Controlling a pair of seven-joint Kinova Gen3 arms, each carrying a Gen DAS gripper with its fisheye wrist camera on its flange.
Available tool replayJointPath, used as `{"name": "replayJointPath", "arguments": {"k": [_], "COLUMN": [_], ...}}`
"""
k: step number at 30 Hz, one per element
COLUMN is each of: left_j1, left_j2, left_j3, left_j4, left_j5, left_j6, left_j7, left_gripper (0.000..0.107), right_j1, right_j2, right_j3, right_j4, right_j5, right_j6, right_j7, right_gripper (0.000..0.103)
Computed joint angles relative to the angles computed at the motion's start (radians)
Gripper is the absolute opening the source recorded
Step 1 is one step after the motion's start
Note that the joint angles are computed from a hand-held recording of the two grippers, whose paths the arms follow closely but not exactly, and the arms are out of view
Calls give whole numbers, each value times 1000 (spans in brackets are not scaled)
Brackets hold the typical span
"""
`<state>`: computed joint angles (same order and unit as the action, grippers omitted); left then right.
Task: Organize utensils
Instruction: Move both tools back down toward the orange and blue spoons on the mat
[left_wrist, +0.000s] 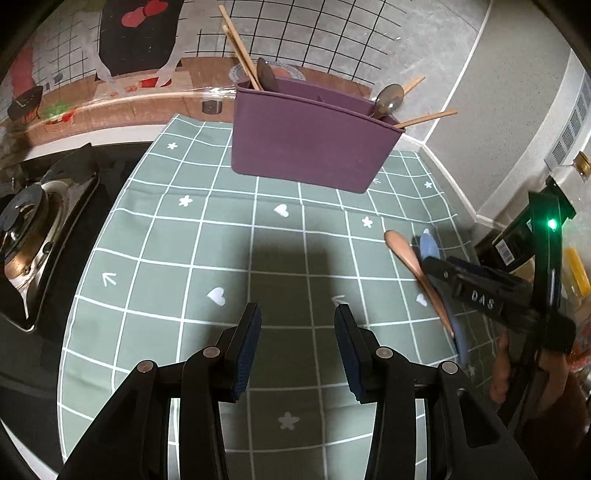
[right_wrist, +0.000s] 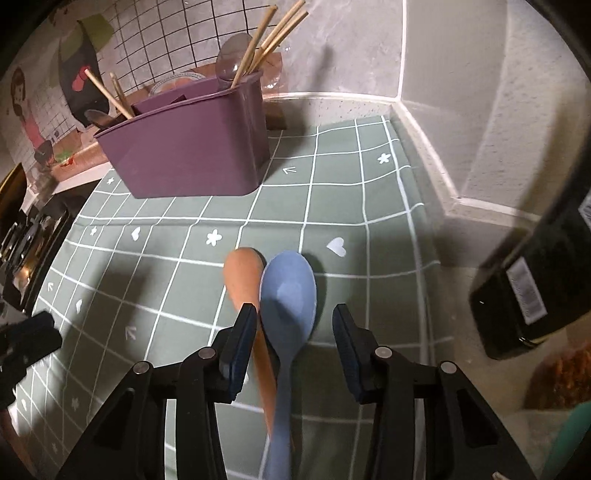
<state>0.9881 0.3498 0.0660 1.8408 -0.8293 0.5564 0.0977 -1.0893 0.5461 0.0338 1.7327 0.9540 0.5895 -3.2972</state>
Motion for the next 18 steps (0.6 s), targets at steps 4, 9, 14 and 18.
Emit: {"name": "replayJointPath", "arguments": {"k": [4,9,14,18], "left_j1": [-7,-9,-14,-25], "left_j2": [-1,-1,6,17], "left_j3": [1,-2,0,4], "left_j4": [7,10,1,-19], "left_j5": [11,12,24,61], "left_j6": [-7,-14,-19,-29], "left_j7": [-5,-9,-26,-60], "left_gripper": [43,43,43,43], "right_j1": [20,30,26,2], "right_j2": [25,26,23,17], "right_j3": [-7,9,29,50], "right_j4": [-38,-40,-30,-22], "right_j5": [-29,-44,-56,-63], "right_j6": [12,-28,-59,-34], "right_j7": [53,66,78,65], "right_gripper": [40,33,32,32]}}
